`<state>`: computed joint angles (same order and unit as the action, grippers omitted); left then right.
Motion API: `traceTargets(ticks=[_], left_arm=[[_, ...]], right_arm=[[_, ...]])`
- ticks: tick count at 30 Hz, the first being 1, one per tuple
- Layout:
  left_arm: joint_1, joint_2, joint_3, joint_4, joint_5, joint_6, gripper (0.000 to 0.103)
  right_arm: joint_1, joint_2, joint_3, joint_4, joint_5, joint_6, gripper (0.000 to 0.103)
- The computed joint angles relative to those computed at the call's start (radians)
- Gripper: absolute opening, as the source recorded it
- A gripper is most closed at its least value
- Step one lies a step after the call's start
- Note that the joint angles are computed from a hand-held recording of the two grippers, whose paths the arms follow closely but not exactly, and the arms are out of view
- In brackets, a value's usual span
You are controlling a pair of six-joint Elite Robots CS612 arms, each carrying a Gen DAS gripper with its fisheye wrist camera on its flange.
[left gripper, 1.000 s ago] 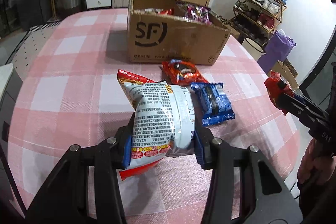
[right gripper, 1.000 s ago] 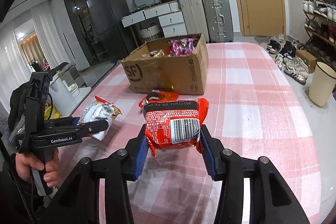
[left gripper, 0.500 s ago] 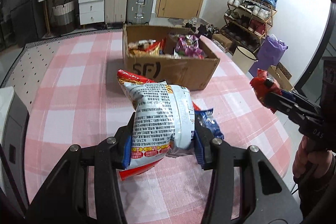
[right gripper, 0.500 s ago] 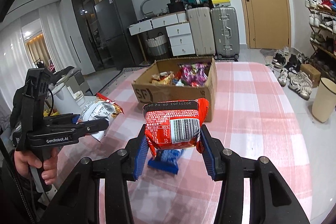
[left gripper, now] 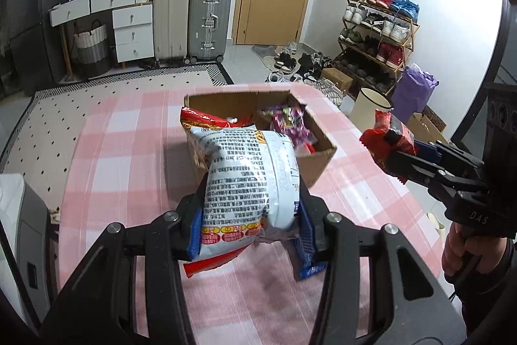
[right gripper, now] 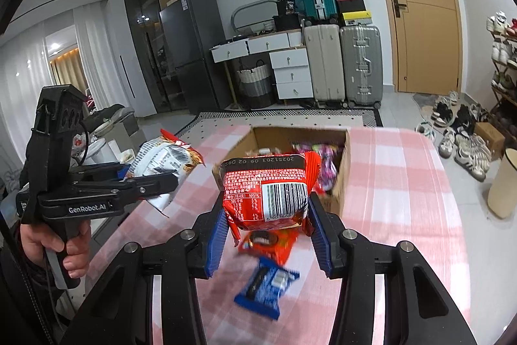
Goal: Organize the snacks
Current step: 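Lift both held packets and carry them toward the cardboard box, then lower both held packets into the box and open both tools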
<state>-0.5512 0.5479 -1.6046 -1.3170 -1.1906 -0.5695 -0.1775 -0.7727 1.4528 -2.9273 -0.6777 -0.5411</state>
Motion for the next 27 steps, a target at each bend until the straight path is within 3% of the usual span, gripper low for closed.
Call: traceTargets(ticks=[16,27], left_arm=[[0.086,-0.123,0.214,-0.117,-0.058,0.064,0.043],[0.139,-0.176,0.366,-0.207,-0.129,0.081,0.043]], right_arm=[[0.063,0.075,-0.245,0.115,-0.018,0.014,0.047],[0.099,0.181,-0.448,0.213,-0.070,0.056,0.047]])
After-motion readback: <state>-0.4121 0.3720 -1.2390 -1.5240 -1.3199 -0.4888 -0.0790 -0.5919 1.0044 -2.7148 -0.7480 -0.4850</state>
